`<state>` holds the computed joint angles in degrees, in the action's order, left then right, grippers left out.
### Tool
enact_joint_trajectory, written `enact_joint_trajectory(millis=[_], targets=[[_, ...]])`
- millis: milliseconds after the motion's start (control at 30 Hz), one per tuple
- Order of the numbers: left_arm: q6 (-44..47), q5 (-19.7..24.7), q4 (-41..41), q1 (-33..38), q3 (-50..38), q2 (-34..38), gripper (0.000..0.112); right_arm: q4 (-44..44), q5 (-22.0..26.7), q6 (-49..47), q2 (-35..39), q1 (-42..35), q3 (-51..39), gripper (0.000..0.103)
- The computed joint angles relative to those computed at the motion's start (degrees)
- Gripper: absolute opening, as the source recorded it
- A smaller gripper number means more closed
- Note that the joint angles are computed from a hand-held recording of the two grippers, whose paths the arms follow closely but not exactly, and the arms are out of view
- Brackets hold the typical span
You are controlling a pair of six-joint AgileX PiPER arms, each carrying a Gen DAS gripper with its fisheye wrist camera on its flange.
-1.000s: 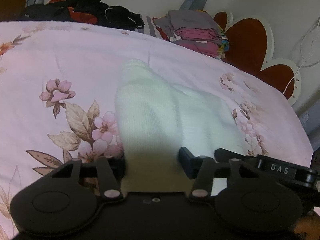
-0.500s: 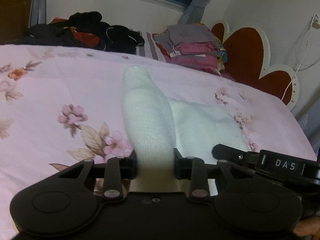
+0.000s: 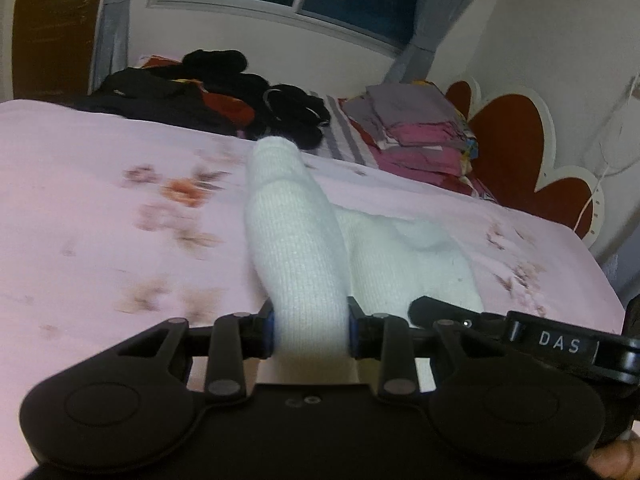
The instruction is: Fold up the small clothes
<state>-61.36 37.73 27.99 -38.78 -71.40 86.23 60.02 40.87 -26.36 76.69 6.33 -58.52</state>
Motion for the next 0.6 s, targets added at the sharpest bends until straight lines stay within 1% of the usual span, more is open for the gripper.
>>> enact_joint_trajectory(millis=[100, 167, 233, 333, 400, 433, 467, 500, 533, 567, 600], targets=[[11.9, -3.1, -8.2, 8.6, 6.1, -5.8, 0.031, -5.7, -11.4, 10.7, 2.3, 13.7, -1.3, 0.028], [20.1, -4.1, -14.1, 14.3, 8.6, -8.2, 0.031, -9.2, -16.6, 16.6, 5.4, 20.2, -3.1, 0.028], [27.5, -4.9, -19.8, 19.6, 10.7, -9.8, 0.031, -14.9, -20.2, 23.1, 9.5, 25.5, -6.1, 0.028], [37.5, -6.6, -27.2, 26.3, 13.8, -10.6, 0.031, -21.8, -23.1, 30.3, 14.6, 30.5, -9.5, 0.028], [43.0, -7.9, -32.1, 29.7, 16.0, -10.1, 0.032, -23.2, -23.8, 32.2, 17.9, 31.4, -11.2, 0.028], [44.8, -8.4, -33.6, 30.9, 17.0, -9.3, 0.034, -25.7, -23.9, 34.9, 19.2, 32.0, -11.9, 0.028], [46.6, -9.1, -34.5, 32.1, 18.1, -8.8, 0.036, -28.4, -24.0, 37.5, 20.5, 32.1, -12.3, 0.028], [48.5, -10.7, -35.9, 33.0, 19.6, -8.4, 0.041, -28.8, -24.0, 38.2, 21.4, 32.0, -12.3, 0.028], [51.1, -11.9, -38.0, 34.1, 20.7, -8.5, 0.046, -27.0, -24.0, 36.9, 22.1, 31.7, -12.1, 0.028], [51.5, -12.8, -37.9, 34.0, 21.2, -8.6, 0.048, -26.9, -24.1, 37.0, 22.4, 31.6, -12.0, 0.028], [49.7, -12.7, -35.5, 33.2, 21.0, -8.6, 0.053, -27.2, -24.1, 37.2, 22.6, 31.6, -11.9, 0.028]])
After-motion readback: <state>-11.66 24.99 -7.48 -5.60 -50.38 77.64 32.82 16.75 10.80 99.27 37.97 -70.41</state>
